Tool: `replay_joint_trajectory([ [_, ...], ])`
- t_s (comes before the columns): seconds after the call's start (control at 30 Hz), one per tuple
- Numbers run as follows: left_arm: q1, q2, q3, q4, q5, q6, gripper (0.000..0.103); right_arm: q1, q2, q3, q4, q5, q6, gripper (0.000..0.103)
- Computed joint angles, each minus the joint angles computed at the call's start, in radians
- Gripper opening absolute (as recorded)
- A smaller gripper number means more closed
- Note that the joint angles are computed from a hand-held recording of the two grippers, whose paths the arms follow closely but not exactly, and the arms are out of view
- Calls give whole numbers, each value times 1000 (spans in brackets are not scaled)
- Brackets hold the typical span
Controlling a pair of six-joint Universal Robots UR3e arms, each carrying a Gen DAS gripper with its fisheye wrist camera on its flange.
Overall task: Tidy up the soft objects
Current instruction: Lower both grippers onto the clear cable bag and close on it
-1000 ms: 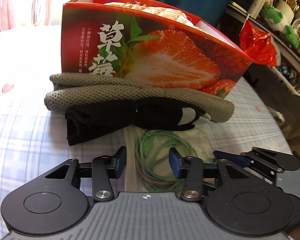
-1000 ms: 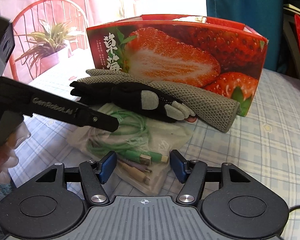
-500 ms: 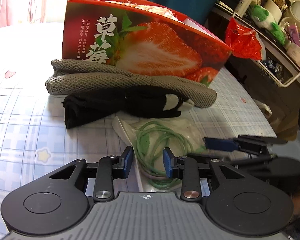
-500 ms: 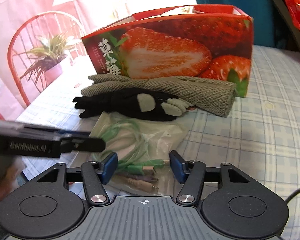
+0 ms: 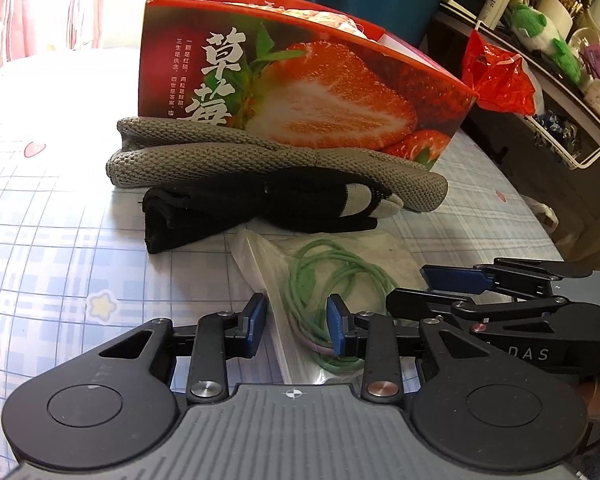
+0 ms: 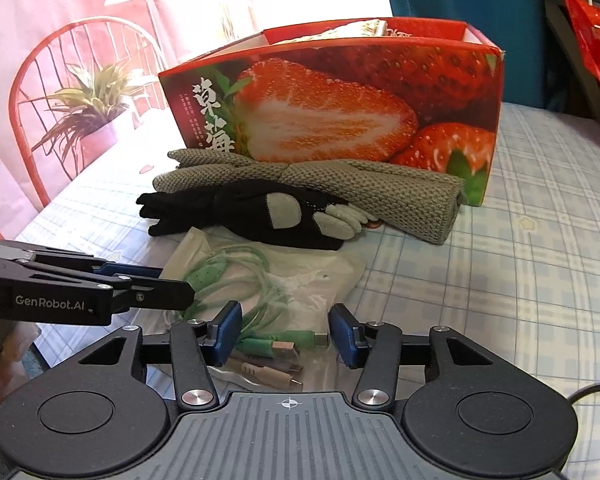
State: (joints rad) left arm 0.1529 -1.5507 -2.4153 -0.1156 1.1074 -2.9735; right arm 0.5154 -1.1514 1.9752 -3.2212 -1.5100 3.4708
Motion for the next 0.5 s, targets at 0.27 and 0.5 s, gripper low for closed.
replay_joint_trajectory([
  [0.27,58,-20,-26,15,-126,-27,58,-21,17,10,-37,48,25,49],
  [0.5,95,1,-57,8,-167,-28,41,-21,3,26,-59,74,26,43],
])
